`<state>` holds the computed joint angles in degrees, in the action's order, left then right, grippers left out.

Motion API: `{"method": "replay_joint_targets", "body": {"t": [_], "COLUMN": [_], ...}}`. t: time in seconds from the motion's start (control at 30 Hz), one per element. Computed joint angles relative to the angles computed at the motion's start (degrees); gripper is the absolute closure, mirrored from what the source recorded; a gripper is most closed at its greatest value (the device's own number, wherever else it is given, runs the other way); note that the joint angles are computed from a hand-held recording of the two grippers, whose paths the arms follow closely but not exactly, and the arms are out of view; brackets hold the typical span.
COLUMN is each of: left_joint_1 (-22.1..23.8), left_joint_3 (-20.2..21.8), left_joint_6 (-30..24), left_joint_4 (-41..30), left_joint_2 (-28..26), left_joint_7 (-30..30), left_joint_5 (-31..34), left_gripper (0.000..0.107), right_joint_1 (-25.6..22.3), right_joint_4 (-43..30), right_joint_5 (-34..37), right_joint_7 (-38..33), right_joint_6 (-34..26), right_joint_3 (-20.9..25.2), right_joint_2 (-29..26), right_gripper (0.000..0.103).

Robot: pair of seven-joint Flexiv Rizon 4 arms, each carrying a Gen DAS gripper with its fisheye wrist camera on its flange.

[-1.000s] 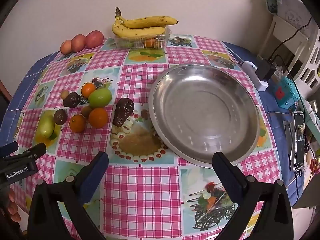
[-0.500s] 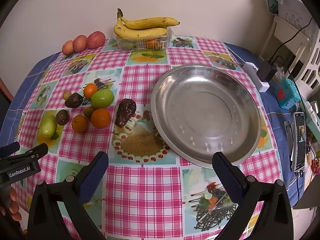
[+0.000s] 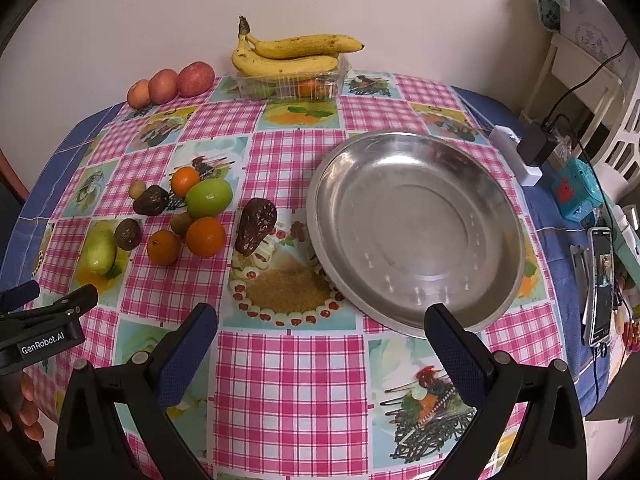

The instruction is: Organize fruits

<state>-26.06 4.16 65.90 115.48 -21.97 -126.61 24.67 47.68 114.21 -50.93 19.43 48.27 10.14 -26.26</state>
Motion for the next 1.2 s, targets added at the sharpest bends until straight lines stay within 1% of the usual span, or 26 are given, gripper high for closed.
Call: {"method": "replay_joint_targets", "body": {"t": [0.17,0.27,0.37,0.67,1.0,1.2], "left_joint_1": [-1.1,-1.2,-1.9,-1.4,-2.0,-0.8], "left_joint_3": [0.5,0.0,0.7,0.3,0.2,0.0], "left_joint_6": [0.0,-0.6,-0.9,-1.0,-2.6,-2.2], "left_joint_4": [-0.8,-1.2,-1.6,-1.4,-2.1,-1.5], "left_joint_2": [-0.4,-0.7,-0.6,-0.1,0.6,0.8], "left_joint_7": [-0.9,0.1,-1.2,-1.5,-3.3,-4.5], "left_joint_5": [2.0,2.2,3.5,3.3,5.3,4.7], "left_gripper": [0.004,0.004,0.004,0.004,0.004,0.004], "right_joint_1": [-0.6,-0.8,-0.9,-0.6,-0.8,-1.4], "right_joint_4": [0.9,1.1,0.8,1.5,2.5,3.1], "right_joint_5": [0.9,1.2,2.1,1.5,0.5,-0.1], "right_joint_7": [0.5,1.0,0.2,0.9,2.3,3.0], "right_joint_6": [1.3,2.1,2.7,3.7,3.3,3.5], "right_joint_3": [0.0,0.0,0.1,-0.4,-0.3,-0.2], "right_joint_2": [0.1,-0.1,-0.6,0.0,1.2,1.5], "right_gripper": [0.0,0.0,0.0,0.0,0.0,0.0]}}
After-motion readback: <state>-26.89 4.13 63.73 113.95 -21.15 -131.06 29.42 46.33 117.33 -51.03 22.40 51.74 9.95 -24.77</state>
